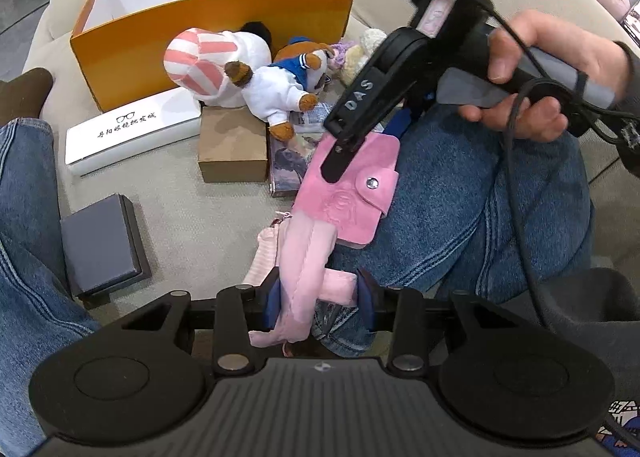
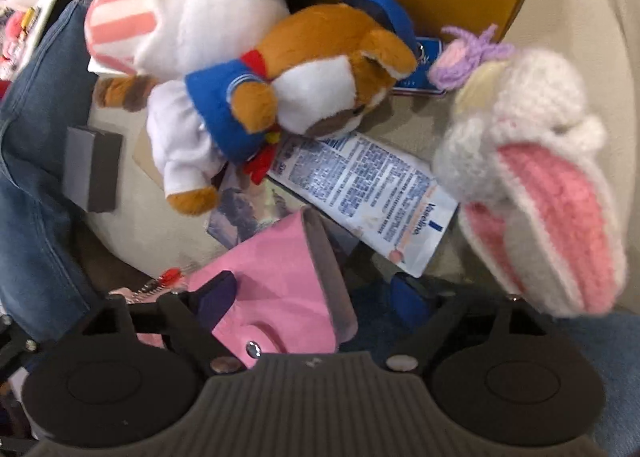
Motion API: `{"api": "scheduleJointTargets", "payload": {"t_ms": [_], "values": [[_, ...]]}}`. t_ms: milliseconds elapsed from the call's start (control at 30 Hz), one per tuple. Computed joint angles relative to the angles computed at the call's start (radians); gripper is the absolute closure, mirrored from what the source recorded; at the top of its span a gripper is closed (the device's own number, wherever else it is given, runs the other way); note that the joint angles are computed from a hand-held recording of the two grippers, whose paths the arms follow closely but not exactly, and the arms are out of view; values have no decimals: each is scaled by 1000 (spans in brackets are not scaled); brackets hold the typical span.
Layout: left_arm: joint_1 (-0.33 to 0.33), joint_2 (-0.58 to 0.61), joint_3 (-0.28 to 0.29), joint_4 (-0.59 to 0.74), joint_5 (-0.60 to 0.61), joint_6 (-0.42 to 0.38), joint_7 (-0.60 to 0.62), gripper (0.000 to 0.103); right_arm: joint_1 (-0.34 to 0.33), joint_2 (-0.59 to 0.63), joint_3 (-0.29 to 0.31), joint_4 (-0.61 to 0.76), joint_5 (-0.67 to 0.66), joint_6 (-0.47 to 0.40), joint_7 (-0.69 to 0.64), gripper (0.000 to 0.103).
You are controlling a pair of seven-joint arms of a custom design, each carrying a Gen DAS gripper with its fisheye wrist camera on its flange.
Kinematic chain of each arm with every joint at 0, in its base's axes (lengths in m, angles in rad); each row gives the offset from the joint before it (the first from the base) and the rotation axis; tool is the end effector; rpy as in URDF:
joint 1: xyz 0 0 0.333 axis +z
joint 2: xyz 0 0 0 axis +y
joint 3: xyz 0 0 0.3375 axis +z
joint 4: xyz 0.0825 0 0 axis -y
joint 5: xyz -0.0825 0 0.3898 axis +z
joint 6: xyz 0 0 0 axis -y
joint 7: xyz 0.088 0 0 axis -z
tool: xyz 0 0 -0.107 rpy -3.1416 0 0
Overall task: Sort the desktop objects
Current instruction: 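Lift the pink pouch with the left tool while the right tool lifts the card holder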
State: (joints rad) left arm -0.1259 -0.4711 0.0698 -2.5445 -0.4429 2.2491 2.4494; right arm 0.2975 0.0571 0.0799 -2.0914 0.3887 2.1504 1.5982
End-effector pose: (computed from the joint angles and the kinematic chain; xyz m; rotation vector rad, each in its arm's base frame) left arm 0.4071 -0.0337 0.4680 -1.3069 2.7669 -0.6720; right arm 0.5179 0.2216 0.4174 -2.2084 1.9281 0.4054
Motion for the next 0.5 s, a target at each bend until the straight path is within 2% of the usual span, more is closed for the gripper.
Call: {"api": "scheduleJointTargets", "payload": {"t_ms": [67, 133, 233, 400, 500], "values": [[3, 7, 3, 6, -4, -6, -7, 60, -3, -22, -1, -15, 22, 3, -24, 37], [7, 14, 2, 11, -7, -7, -16, 60, -1, -49, 0, -24, 14, -3, -30, 54], [12, 25, -1, 17, -16, -7, -33, 60, 2, -99, 2, -44, 22, -5, -44, 69], [28, 41, -13, 25, -8, 5, -81, 60, 15, -178, 2, -103, 109, 16, -136, 72], [37, 38, -16, 16, 0, 29, -110, 62, 24, -173, 3, -112, 150, 28, -161, 72]]}}
